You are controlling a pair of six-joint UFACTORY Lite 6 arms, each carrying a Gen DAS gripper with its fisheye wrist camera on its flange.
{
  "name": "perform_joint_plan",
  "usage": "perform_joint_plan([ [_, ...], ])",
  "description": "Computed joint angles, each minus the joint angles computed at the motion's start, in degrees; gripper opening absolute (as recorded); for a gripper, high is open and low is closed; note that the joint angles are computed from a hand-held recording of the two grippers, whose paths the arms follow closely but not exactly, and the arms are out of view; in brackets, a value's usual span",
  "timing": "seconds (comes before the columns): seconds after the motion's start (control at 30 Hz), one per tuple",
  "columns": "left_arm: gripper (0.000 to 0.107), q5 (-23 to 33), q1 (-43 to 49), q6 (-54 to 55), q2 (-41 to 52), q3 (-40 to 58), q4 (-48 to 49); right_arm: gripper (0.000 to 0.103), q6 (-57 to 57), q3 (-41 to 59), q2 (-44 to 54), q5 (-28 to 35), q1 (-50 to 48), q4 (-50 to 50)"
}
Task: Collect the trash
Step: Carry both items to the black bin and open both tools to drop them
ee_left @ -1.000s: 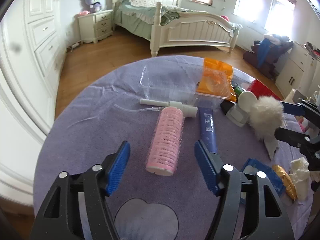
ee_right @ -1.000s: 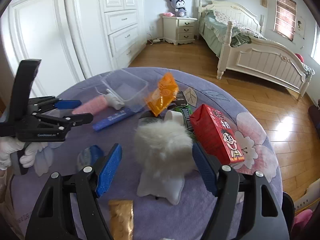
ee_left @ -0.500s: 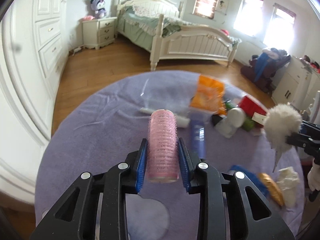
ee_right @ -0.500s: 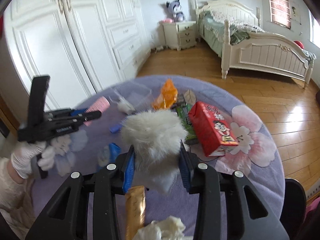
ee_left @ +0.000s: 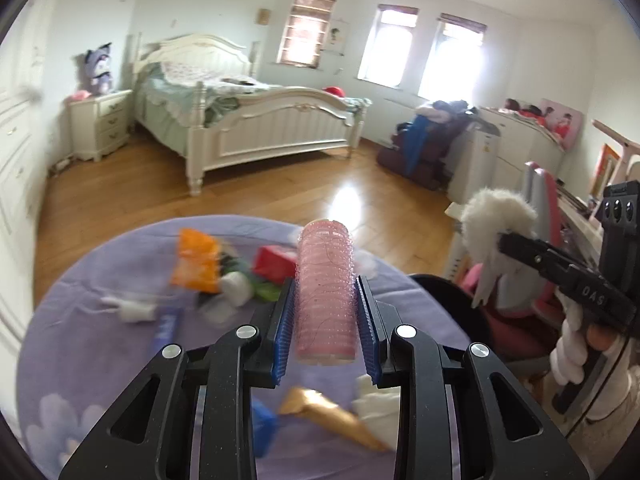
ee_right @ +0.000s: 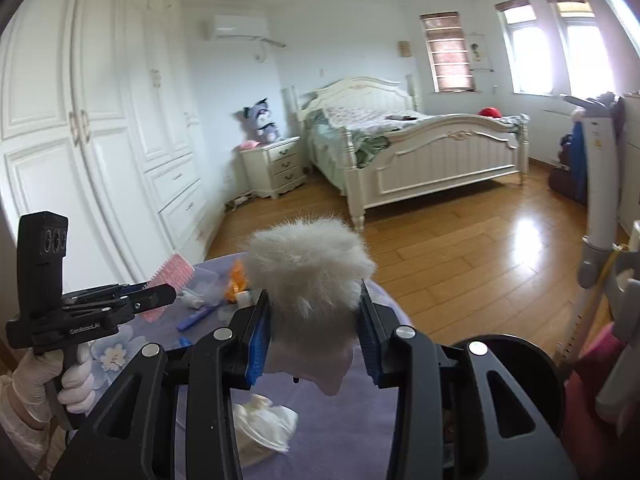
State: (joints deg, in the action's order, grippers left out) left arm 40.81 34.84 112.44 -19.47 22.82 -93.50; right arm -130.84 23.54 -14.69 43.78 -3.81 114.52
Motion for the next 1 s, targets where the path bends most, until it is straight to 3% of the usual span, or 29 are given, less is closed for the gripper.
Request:
perform_joint_plan([
  [0.13,0.03,-4.7,-13.0,2.1,-0.6,-0.7,-8.7,0.038,-1.8,0.6,1.3,1.5,-6.9,-1.2],
  [0.33,0.03,-10.0,-30.6,11.6,5.6,2.6,-25.2,0.038,-7.8,1.4,4.7,2.8,-14.2,0.4],
  [0.5,0.03,-12.1,-43.3,25.5,16.4,8.4,-43.3,0.038,-21.7,1.2,10.1,1.9,-16.4,10.6],
  [0.7,0.03,-13.9,-53.0,35.4,30.9,17.9,-56.4,0.038,-30.9,5.4,22.0,2.5,-19.7,16.9],
  [1.0,0.03,-15.0,-56.4,37.0,44.8,28.5,-58.9,0.038,-35.3,11.5,33.9,2.5,-22.0,20.4],
])
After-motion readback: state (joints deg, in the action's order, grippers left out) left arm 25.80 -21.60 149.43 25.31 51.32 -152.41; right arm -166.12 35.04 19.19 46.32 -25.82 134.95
